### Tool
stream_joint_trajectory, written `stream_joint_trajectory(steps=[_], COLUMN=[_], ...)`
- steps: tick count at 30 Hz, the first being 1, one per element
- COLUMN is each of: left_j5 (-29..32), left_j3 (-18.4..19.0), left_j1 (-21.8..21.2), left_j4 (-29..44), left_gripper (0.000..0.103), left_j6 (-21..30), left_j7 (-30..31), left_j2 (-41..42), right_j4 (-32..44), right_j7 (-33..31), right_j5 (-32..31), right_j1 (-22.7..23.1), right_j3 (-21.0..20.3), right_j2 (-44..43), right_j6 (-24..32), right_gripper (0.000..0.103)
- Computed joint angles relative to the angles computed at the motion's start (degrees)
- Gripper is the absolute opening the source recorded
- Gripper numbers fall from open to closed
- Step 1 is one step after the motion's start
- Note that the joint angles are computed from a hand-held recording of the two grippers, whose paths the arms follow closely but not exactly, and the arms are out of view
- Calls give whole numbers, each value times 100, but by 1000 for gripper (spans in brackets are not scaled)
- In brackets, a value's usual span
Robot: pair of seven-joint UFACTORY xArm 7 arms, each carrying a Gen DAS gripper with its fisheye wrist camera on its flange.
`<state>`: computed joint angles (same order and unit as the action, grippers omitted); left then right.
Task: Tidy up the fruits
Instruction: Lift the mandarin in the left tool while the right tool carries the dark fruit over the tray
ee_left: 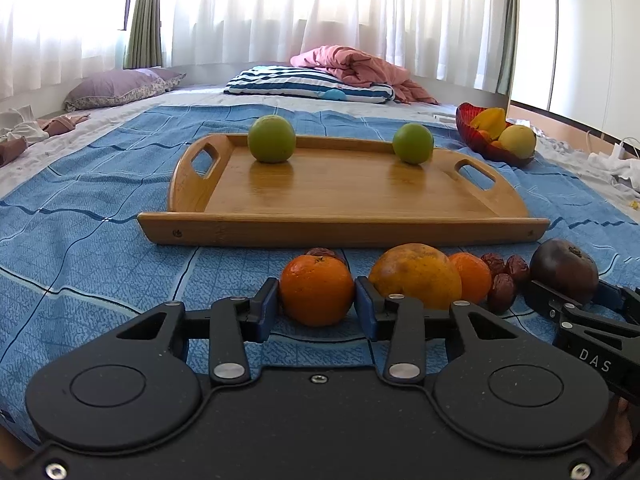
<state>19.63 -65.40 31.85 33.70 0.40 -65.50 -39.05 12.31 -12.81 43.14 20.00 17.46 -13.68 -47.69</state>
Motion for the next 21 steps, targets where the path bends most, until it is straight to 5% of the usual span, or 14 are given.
stream_joint_trajectory(steps=[21], left_j5=[142], left_j3=[365], left_j1=[-294], left_j4=[-100], left_gripper=[38], left_j6=[242], left_j7=[-52], left_j2=[-331], right_j4=[-81], right_j7=[186], right_j5=[165], right_j1=[96], right_j3=[31], right_j2=[-78], right_j6=[-221], right_gripper=[65])
